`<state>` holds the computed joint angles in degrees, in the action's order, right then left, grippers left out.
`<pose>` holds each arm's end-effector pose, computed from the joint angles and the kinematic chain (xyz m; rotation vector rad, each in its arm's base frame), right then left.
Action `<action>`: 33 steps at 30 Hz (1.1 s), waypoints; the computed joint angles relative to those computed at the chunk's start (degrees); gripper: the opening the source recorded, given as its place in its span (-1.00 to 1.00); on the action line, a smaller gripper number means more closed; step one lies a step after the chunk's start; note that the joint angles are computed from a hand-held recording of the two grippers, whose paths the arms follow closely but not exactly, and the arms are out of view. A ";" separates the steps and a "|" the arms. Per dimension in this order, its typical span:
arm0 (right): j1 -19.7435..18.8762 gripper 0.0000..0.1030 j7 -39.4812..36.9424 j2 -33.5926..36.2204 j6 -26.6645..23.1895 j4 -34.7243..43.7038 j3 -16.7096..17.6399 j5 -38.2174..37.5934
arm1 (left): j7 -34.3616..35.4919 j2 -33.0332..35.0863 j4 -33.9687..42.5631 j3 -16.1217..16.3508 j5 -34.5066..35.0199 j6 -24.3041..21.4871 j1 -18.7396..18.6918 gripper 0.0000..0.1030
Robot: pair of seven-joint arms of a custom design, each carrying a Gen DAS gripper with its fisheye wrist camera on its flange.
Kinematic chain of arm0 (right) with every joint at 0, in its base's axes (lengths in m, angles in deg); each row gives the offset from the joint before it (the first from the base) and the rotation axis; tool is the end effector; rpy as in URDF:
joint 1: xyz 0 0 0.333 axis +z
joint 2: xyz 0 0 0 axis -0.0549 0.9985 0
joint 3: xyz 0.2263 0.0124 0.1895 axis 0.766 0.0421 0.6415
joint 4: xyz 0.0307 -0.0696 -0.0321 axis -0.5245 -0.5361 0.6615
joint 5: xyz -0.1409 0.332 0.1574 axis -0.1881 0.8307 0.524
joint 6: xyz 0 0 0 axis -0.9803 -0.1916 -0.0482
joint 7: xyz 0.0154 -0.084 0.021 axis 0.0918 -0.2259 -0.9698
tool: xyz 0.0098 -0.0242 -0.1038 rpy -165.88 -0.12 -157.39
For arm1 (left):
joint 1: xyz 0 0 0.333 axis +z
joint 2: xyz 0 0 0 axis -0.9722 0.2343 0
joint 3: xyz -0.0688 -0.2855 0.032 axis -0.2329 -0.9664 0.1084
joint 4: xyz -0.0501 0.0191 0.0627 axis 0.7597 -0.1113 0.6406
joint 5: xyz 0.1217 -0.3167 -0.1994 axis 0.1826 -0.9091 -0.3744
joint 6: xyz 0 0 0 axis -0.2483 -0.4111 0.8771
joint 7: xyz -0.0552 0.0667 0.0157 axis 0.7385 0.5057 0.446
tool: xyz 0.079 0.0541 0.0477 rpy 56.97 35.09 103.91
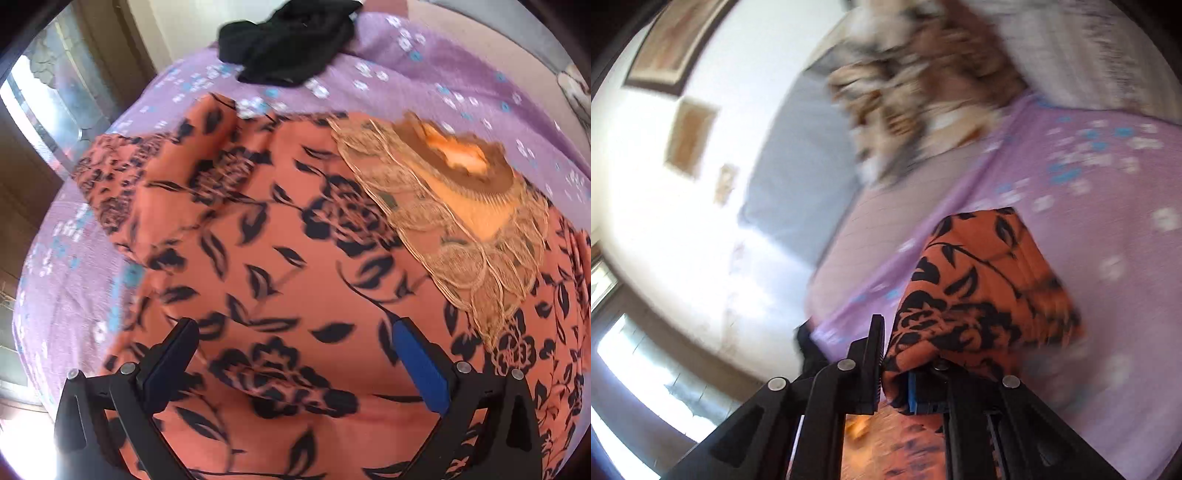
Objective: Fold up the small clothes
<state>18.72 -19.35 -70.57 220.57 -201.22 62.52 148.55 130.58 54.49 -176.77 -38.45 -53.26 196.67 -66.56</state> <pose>0.4638 0.1296 0.5947 -0.8411 1.6012 0.0177 0.4335 0.0919 0.5181 -2.1460 1.6272 -0.2783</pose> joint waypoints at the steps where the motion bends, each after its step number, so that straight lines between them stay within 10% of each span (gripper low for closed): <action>1: 0.77 -0.79 0.36 1.02 -1.41 1.65 0.72 -1.40 | -0.44 -0.09 0.40 0.02 0.70 0.56 0.71 1.00; 13: 7.94 -0.65 20.74 22.86 -15.16 18.41 7.83 -24.19 | -4.03 1.94 4.85 3.03 5.03 5.30 8.30 1.00; 15: 8.35 -0.23 25.22 25.19 -19.02 19.11 9.02 -26.09 | -4.46 3.05 6.01 3.78 4.21 5.37 9.00 1.00; 17: 8.66 0.62 27.78 26.65 -21.45 19.89 10.09 -25.66 | -5.09 3.37 6.58 4.08 3.51 4.86 9.64 1.00; 25: 8.54 0.63 7.39 15.90 -25.45 12.42 8.74 -0.75 | -1.11 3.26 6.33 5.77 -1.04 6.54 8.58 1.00; 33: 8.66 0.73 23.15 5.84 -22.20 2.91 5.88 -15.98 | 12.08 -2.00 1.16 6.78 -8.15 10.91 1.25 1.00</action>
